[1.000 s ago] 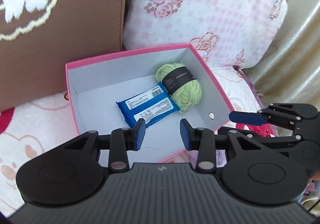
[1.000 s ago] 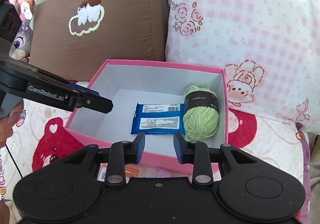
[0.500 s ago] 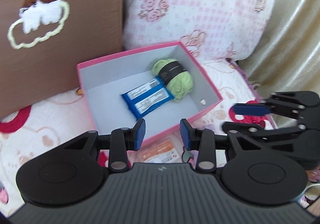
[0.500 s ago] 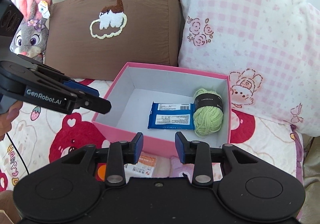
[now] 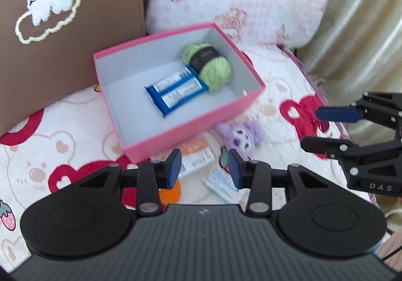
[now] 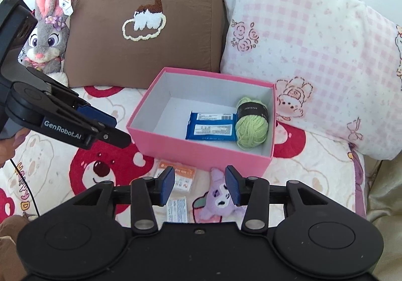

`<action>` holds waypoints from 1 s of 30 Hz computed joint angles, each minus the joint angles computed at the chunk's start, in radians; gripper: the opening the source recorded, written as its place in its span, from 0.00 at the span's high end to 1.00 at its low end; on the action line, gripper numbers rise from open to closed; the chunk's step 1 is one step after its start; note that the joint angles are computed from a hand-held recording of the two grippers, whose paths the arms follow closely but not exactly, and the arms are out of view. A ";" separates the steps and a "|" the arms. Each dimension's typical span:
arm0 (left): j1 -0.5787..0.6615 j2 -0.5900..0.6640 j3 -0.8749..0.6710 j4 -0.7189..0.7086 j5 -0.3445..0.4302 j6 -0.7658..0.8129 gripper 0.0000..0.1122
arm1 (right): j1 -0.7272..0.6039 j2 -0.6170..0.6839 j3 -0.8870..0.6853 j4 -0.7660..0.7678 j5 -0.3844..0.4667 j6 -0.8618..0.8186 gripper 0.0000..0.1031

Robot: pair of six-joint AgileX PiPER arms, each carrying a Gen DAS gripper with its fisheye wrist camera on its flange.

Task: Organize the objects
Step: 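Raise the left tool out of the pink box, then move the left tool down to the white wrapped bar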

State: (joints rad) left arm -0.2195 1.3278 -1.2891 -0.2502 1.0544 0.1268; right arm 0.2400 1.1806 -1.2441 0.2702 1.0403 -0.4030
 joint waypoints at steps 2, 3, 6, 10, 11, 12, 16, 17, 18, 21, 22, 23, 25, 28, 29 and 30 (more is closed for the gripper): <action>-0.028 -0.021 0.021 0.027 0.000 -0.017 0.64 | 0.007 -0.020 0.011 -0.012 0.008 0.010 0.51; -0.055 -0.036 0.035 0.063 -0.010 -0.050 0.64 | 0.010 -0.032 0.019 -0.015 0.012 0.011 0.49; -0.122 -0.065 0.071 0.145 -0.035 -0.121 0.63 | 0.025 -0.065 0.043 -0.039 0.015 0.032 0.46; -0.116 -0.076 0.102 0.089 -0.024 -0.092 0.63 | 0.040 -0.104 0.075 -0.063 0.019 0.061 0.39; -0.120 -0.080 0.108 0.091 -0.021 -0.093 0.62 | 0.037 -0.111 0.081 -0.061 0.022 0.057 0.38; -0.128 -0.083 0.114 0.098 -0.018 -0.094 0.61 | 0.033 -0.120 0.090 -0.059 0.022 0.052 0.36; -0.141 -0.104 0.145 0.100 -0.006 -0.078 0.58 | 0.018 -0.147 0.126 -0.047 0.016 0.020 0.30; -0.140 -0.109 0.152 0.097 -0.004 -0.074 0.56 | 0.014 -0.157 0.139 -0.039 0.011 0.008 0.29; -0.138 -0.113 0.161 0.092 -0.003 -0.070 0.55 | 0.005 -0.164 0.149 -0.027 0.010 -0.009 0.27; -0.134 -0.122 0.178 0.081 -0.003 -0.057 0.53 | -0.050 -0.199 0.190 0.053 0.010 -0.105 0.22; -0.130 -0.125 0.185 0.074 -0.005 -0.050 0.52 | -0.071 -0.211 0.206 0.082 0.009 -0.138 0.21; -0.127 -0.127 0.192 0.063 -0.008 -0.039 0.51 | -0.091 -0.222 0.220 0.109 0.009 -0.166 0.20; -0.123 -0.131 0.207 0.044 -0.018 -0.024 0.49 | -0.127 -0.235 0.243 0.161 0.012 -0.210 0.20; -0.126 -0.133 0.236 0.016 -0.049 -0.009 0.47 | -0.107 -0.256 0.278 0.164 -0.025 -0.209 0.20; -0.124 -0.133 0.246 0.004 -0.062 -0.008 0.47 | -0.086 -0.263 0.289 0.152 -0.043 -0.200 0.20; -0.113 -0.129 0.255 -0.022 -0.073 0.002 0.46 | -0.066 -0.267 0.297 0.139 -0.055 -0.188 0.20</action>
